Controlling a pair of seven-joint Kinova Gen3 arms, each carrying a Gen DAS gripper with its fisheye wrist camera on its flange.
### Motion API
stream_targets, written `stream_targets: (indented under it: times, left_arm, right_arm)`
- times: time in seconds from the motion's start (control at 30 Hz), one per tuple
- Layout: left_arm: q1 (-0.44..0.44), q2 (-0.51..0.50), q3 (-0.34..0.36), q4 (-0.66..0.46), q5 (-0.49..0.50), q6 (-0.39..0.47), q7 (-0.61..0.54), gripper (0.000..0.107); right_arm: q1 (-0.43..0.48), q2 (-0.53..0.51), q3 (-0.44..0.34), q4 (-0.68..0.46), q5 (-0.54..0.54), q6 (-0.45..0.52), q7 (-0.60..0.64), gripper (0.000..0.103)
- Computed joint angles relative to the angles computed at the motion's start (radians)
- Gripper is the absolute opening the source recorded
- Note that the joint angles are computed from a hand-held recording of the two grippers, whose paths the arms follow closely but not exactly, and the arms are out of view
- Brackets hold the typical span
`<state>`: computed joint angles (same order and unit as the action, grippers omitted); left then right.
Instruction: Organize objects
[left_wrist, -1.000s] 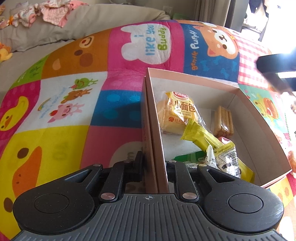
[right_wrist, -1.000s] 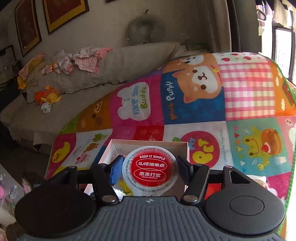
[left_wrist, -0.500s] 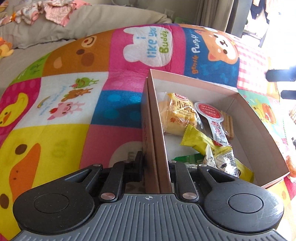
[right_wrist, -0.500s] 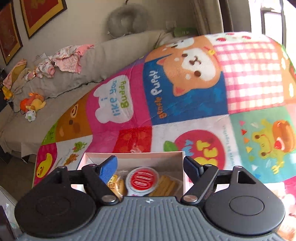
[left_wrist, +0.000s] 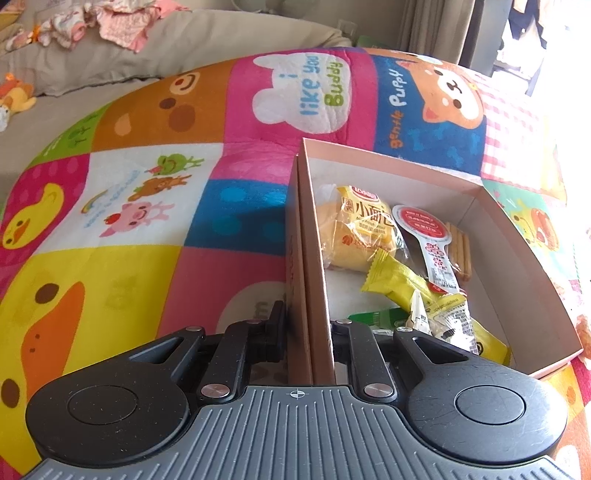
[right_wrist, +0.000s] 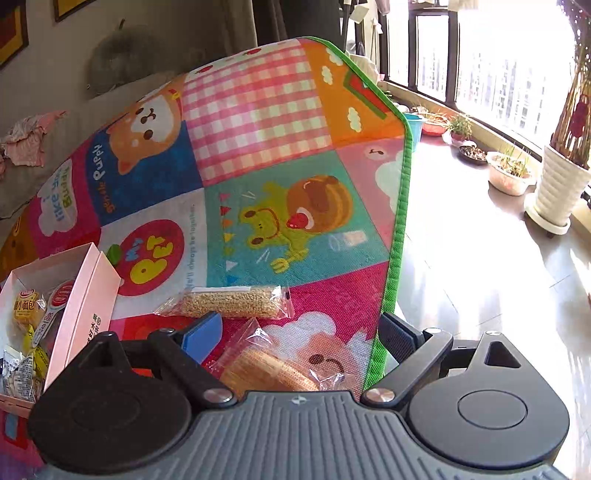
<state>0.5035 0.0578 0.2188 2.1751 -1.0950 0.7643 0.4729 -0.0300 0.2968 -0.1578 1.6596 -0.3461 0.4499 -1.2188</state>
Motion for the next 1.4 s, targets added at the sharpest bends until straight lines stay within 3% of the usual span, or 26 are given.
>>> stream_targets:
  times: [0.13, 0.2, 0.37, 0.47, 0.57, 0.63, 0.8, 0.87, 0.93, 1.0, 1.07, 1.2, 1.4]
  left_arm:
    - [0.009, 0.015, 0.002, -0.022, 0.018, 0.03, -0.023, 0.017]
    - [0.011, 0.016, -0.002, -0.025, 0.022, 0.03, -0.03, 0.017]
    - [0.009, 0.008, -0.007, -0.016, 0.015, 0.012, -0.021, 0.017]
    - [0.006, 0.005, -0.006, -0.01, 0.01, 0.006, -0.007, 0.017]
    - [0.007, 0.006, -0.004, -0.008, 0.001, 0.009, 0.01, 0.017]
    - [0.008, 0.005, -0.003, -0.005, -0.004, 0.008, 0.023, 0.017]
    - [0.005, 0.004, -0.003, -0.004, -0.005, 0.004, 0.024, 0.017]
    - [0.003, 0.003, -0.004, 0.0, -0.008, -0.001, 0.024, 0.017]
    - [0.002, 0.003, -0.003, -0.001, -0.007, 0.001, 0.024, 0.017]
    - [0.002, 0.003, -0.002, 0.001, -0.009, 0.001, 0.026, 0.017]
    - [0.002, 0.003, -0.002, 0.001, -0.009, 0.001, 0.027, 0.017]
    - [0.004, 0.008, -0.001, -0.006, -0.004, 0.009, 0.022, 0.017]
    - [0.013, 0.015, -0.001, -0.016, 0.005, 0.026, 0.016, 0.017]
  right_arm:
    - [0.075, 0.067, -0.088, -0.063, -0.031, 0.05, -0.04, 0.092]
    - [0.057, 0.102, -0.095, -0.115, -0.037, 0.094, -0.097, 0.092]
    - [-0.154, 0.218, 0.106, -0.295, -0.014, 0.255, -0.301, 0.092]
    - [-0.211, 0.27, 0.151, -0.358, -0.002, 0.259, -0.398, 0.098]
    - [-0.194, 0.309, 0.087, -0.404, 0.005, 0.251, -0.362, 0.097]
    - [-0.219, 0.33, 0.084, -0.428, 0.016, 0.255, -0.321, 0.096]
    - [-0.401, 0.327, 0.223, -0.396, 0.142, 0.173, -0.276, 0.085]
    - [-0.386, 0.314, 0.186, -0.363, 0.156, 0.137, -0.209, 0.078]
    - [-0.325, 0.289, 0.093, -0.317, 0.158, 0.121, -0.128, 0.075]
    - [-0.279, 0.244, 0.018, -0.226, 0.193, 0.06, -0.054, 0.075]
    - [-0.279, 0.188, 0.001, -0.133, 0.235, 0.015, 0.007, 0.075]
    - [-0.18, 0.08, -0.104, 0.046, 0.224, -0.052, 0.17, 0.075]
    - [0.095, -0.058, -0.358, 0.259, 0.108, -0.105, 0.414, 0.075]
